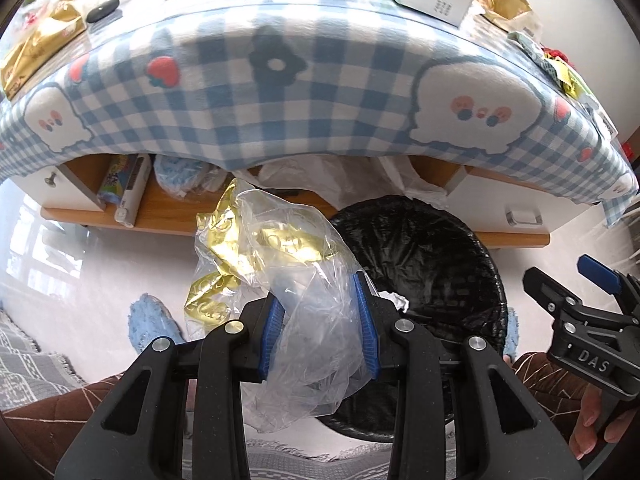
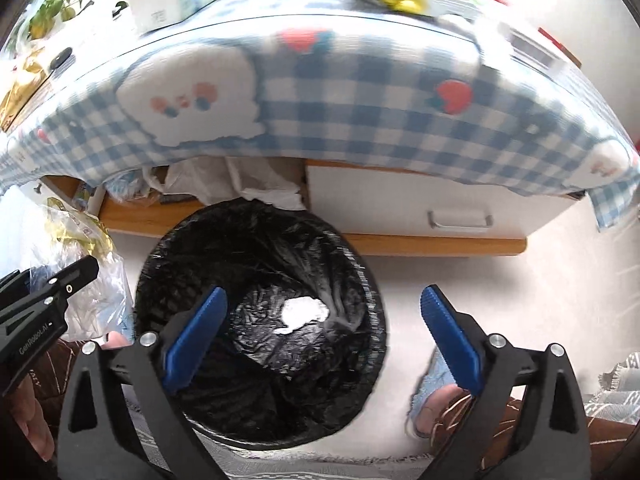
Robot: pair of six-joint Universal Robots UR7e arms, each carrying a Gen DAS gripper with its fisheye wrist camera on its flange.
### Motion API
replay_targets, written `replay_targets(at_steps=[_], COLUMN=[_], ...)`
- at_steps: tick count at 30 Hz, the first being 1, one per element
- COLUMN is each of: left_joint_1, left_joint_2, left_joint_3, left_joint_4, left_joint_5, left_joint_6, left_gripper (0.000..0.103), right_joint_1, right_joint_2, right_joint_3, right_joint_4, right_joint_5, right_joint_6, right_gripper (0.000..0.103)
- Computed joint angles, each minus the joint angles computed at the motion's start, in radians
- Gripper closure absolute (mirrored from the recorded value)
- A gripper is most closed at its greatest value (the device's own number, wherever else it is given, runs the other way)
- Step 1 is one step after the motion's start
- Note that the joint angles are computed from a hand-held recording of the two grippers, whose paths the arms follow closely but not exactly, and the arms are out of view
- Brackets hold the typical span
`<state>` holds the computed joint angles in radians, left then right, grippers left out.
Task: Collect trash
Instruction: 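Lower the plastic bag into the bin and open the left tool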
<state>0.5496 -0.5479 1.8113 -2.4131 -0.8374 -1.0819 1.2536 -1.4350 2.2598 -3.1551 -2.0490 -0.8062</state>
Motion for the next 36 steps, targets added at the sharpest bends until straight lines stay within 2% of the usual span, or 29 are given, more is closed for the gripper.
replay_targets(at_steps=[12, 16, 28, 36], left_joint_1=[0.01, 0.016, 0.024, 0.03], left_joint_2=[0.118, 0.151, 0.243, 0.278], left_joint_3=[-0.118, -0.152, -0.239, -0.278], left_joint_4=[0.014, 0.019, 0.031, 0.05], left_joint_5=[-0.044, -0.052, -0.092, -0.105], left_joint_6=[0.061, 0.073, 0.121, 0.14], left_gripper=[0.07, 0.07, 0.07, 0.066], right_joint_1=[-0.1, -0.124, -0.144, -0.147], right_joint_2=[-0.05, -0.062, -0.031, -0.012], right_joint_3=[-0.033, -0.048, -0.052, -0.064], right_joint_4=[0.04, 0.068, -0.005, -0.005], right_joint_5=[0.018, 0.025, 0.0, -0.013], right_joint_6=[-0.004, 0.028, 0.004, 0.017], right_gripper=[0.008, 0.008, 0.008, 0.008])
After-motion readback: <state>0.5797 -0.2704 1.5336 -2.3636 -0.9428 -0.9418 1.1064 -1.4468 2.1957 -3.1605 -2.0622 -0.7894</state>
